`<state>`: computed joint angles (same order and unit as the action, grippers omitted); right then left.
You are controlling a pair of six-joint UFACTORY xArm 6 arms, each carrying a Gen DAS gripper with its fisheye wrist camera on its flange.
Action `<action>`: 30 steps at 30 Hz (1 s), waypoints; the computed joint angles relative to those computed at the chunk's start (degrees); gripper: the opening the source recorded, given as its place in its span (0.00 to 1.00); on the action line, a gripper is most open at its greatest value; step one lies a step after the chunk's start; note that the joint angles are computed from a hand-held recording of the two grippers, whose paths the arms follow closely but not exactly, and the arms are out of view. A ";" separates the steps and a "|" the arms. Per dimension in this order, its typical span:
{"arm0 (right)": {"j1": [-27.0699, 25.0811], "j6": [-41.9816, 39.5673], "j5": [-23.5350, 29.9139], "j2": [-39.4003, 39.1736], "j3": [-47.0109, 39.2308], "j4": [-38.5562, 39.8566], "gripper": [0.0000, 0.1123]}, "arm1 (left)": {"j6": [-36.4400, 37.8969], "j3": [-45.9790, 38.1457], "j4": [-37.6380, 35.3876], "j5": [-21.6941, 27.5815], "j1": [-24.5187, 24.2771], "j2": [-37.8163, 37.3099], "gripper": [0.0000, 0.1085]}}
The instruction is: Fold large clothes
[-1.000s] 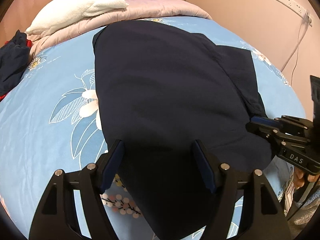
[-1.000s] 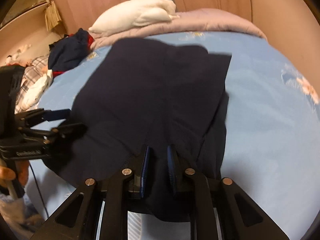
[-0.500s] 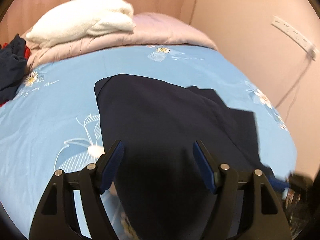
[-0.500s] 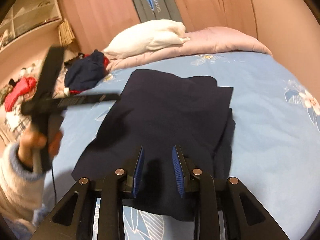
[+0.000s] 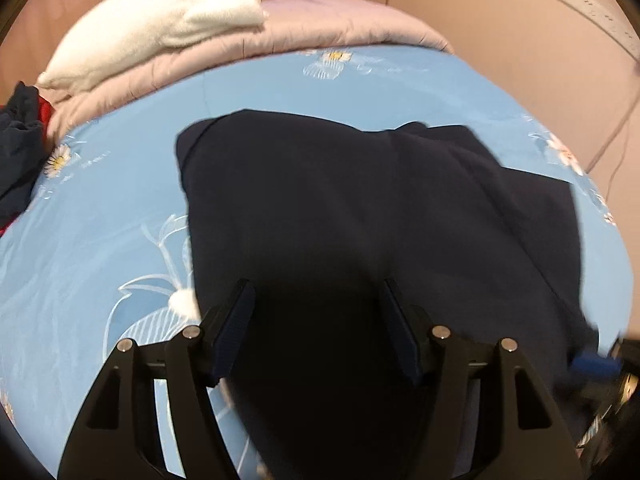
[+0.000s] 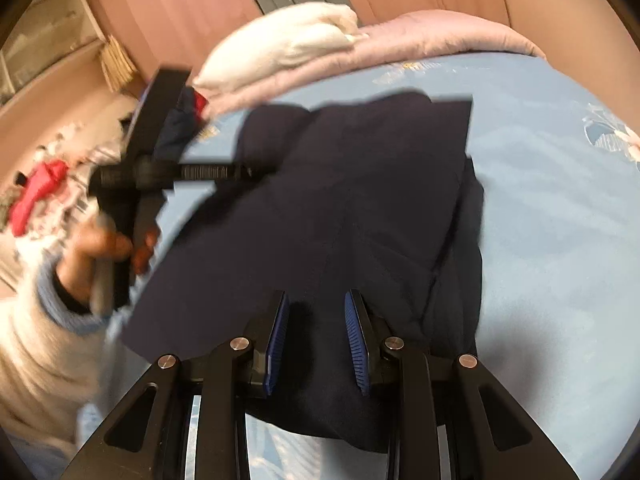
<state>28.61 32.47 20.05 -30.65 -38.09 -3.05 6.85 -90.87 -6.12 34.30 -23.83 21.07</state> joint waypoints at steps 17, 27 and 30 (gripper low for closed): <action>-5.24 15.28 4.20 8.50 -6.29 -10.82 0.25 | 4.66 26.82 -5.49 -10.42 -2.02 -17.51 0.64; -5.16 17.10 2.49 8.33 -5.79 -10.49 0.25 | 2.69 29.01 -4.50 -12.24 -2.38 -18.68 0.66; -5.22 17.02 2.98 8.68 -6.27 -10.66 0.25 | 2.98 28.91 -4.89 -12.05 -2.35 -18.66 0.66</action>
<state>23.39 49.49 23.02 -21.97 -44.36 -13.71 9.83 -61.96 -11.01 22.25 -26.17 2.42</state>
